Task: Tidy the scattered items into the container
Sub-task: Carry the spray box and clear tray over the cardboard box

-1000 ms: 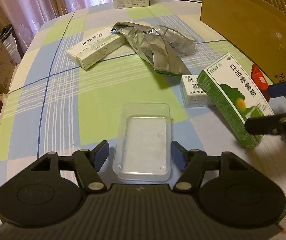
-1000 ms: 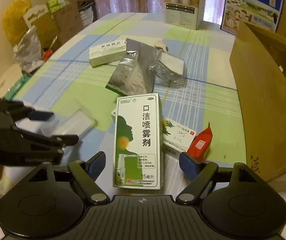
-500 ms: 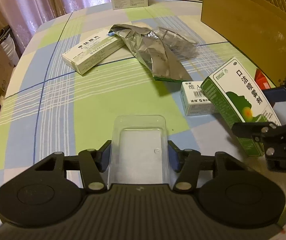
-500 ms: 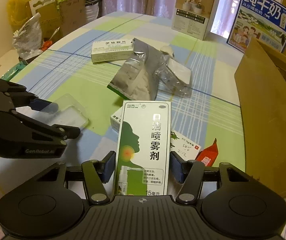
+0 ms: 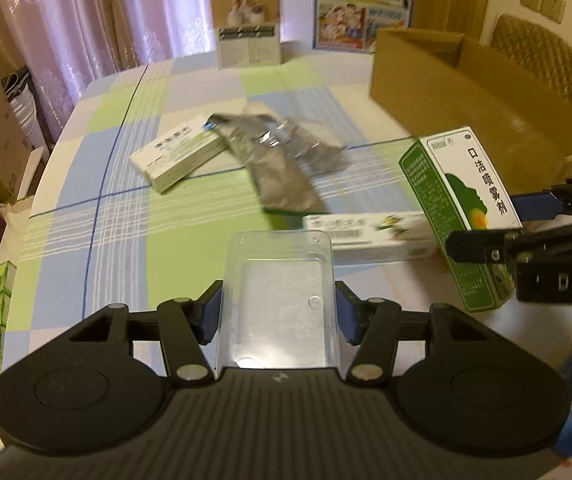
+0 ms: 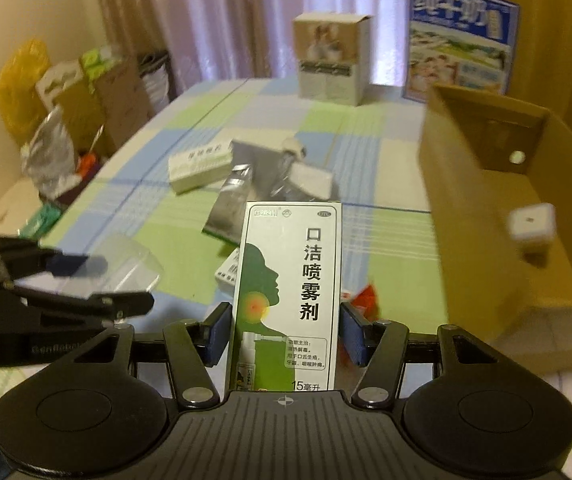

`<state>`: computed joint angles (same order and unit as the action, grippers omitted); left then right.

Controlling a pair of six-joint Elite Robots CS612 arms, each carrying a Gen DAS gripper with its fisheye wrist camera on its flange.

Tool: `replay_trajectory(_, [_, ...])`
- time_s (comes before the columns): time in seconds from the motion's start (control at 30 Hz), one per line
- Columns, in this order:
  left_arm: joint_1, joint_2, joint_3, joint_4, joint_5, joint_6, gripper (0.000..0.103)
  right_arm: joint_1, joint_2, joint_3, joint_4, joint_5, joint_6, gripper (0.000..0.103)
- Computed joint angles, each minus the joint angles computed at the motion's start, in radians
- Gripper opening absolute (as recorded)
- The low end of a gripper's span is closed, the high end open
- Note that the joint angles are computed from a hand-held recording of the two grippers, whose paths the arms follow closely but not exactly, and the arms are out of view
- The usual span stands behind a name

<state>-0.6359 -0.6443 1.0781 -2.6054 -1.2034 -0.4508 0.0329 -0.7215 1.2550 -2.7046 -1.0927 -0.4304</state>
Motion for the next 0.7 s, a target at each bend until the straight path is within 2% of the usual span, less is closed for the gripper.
replay_trajectory(0.33, [-0.046, -0.007, -0.033, -0.036, -0.03, -0.002, 0.052, -0.059, -0.072, 0.07, -0.083, 0.002, 0.074, 0.054])
replay_trajectory(0.7, [-0.081, 0.051, -0.176, -0.002, -0.058, 0.006, 0.052, -0.115, -0.095, 0.084, -0.127, 0.004, 0.102, 0.054])
